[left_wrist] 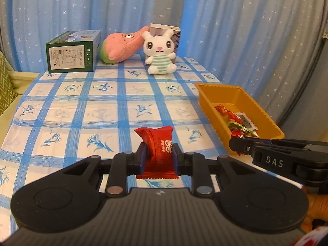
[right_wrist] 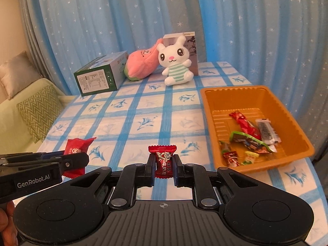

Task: Organize snacks
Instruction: 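Carry both red candies toward the orange tray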

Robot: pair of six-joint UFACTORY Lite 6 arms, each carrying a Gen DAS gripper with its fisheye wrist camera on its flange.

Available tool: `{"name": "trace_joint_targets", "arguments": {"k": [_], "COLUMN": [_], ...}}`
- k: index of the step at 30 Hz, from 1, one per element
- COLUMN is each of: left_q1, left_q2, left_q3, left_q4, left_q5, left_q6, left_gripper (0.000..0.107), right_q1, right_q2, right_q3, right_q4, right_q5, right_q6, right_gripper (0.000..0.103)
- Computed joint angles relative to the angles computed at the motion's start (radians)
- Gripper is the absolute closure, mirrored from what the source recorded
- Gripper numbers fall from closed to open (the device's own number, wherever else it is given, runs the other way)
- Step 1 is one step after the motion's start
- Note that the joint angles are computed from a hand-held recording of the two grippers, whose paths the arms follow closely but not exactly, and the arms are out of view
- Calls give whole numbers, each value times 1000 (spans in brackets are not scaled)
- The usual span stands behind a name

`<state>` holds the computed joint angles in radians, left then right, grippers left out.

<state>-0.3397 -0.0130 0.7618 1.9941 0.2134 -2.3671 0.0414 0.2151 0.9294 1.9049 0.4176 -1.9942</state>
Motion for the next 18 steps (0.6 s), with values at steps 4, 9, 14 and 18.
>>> {"name": "trace_joint_targets", "arguments": {"k": [4,9,14,18], "left_q1": [-48,-97,-135,-166], "left_q2": [-38,-58,-60,-51], "left_q3": [-18,-16,-4,10], "left_q4": [-145,-276,-348,-381], "left_q5": [18,36,56,66], "left_q6": [126,242,309,338], "left_gripper": [84,84,84,84], "right_q1": [-43,-97,-148,-176], "right_q2": [-57,-97,-119,-122], "right_q3": [-60,-105,-128,-126], "right_q4": [-33,-68,-101,-121], "right_q5": [22,47,74,85], "right_q6": [10,26,41,54], "right_gripper": [86,86,86,86]}}
